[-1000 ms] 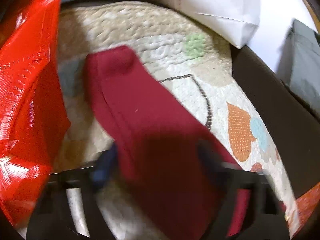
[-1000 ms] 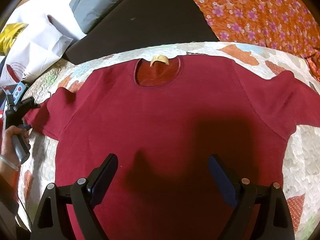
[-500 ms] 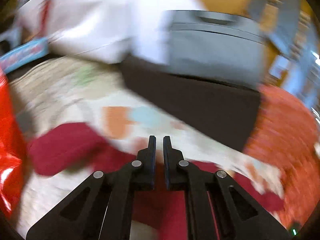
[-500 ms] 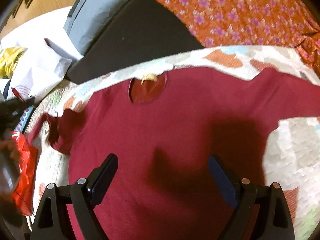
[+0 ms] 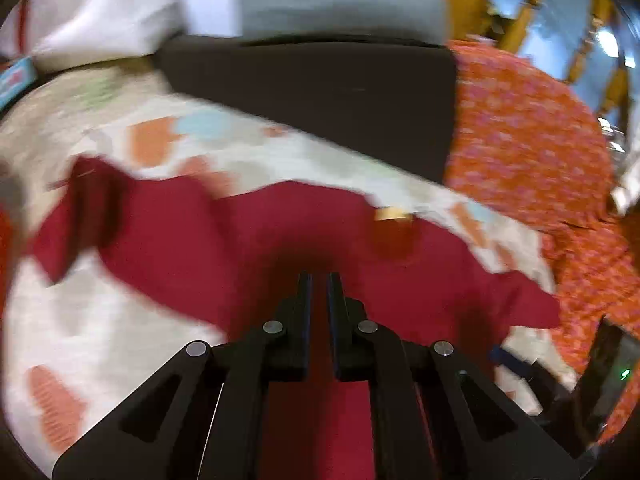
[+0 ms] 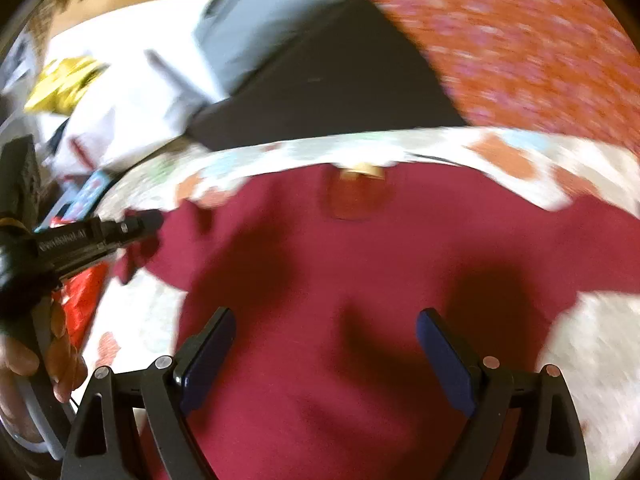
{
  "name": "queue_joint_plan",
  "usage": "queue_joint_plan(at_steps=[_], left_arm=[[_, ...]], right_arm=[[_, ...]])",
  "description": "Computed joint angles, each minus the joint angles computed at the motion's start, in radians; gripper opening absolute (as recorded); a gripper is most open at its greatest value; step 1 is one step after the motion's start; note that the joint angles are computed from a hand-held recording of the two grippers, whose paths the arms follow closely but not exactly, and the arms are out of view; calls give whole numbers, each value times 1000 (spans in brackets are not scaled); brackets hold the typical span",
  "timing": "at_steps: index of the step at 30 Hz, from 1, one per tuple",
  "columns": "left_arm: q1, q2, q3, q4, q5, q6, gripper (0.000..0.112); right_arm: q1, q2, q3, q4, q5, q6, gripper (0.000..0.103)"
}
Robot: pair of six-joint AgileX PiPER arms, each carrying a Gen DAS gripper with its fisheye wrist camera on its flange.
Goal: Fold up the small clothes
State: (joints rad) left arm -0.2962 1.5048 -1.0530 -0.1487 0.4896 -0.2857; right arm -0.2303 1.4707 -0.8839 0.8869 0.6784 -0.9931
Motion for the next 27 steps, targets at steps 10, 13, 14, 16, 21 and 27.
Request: queue_joint_plan(at_steps=[10,13,14,16,21,27], left_arm=[[507,-254,221,201,-3,-38,21],[658,-284,255,93,-56,51,50],[697,-290,266,6,-70,130,58],[739,-294,275,-50,-89,195,61],[777,-257,243,-136,-62,273,61],[686,-283,233,-66,-60,167,61]], right_arm=[[574,355,-408,71,78,164,91],[713,526,-599,-9,22,334,91],[738,596,-681,-23,43,380,91],[796,730,-859,-131,57,552,91],[823,903,-1082,-136,21,736,35],[660,767,-945,393,231,301,7]])
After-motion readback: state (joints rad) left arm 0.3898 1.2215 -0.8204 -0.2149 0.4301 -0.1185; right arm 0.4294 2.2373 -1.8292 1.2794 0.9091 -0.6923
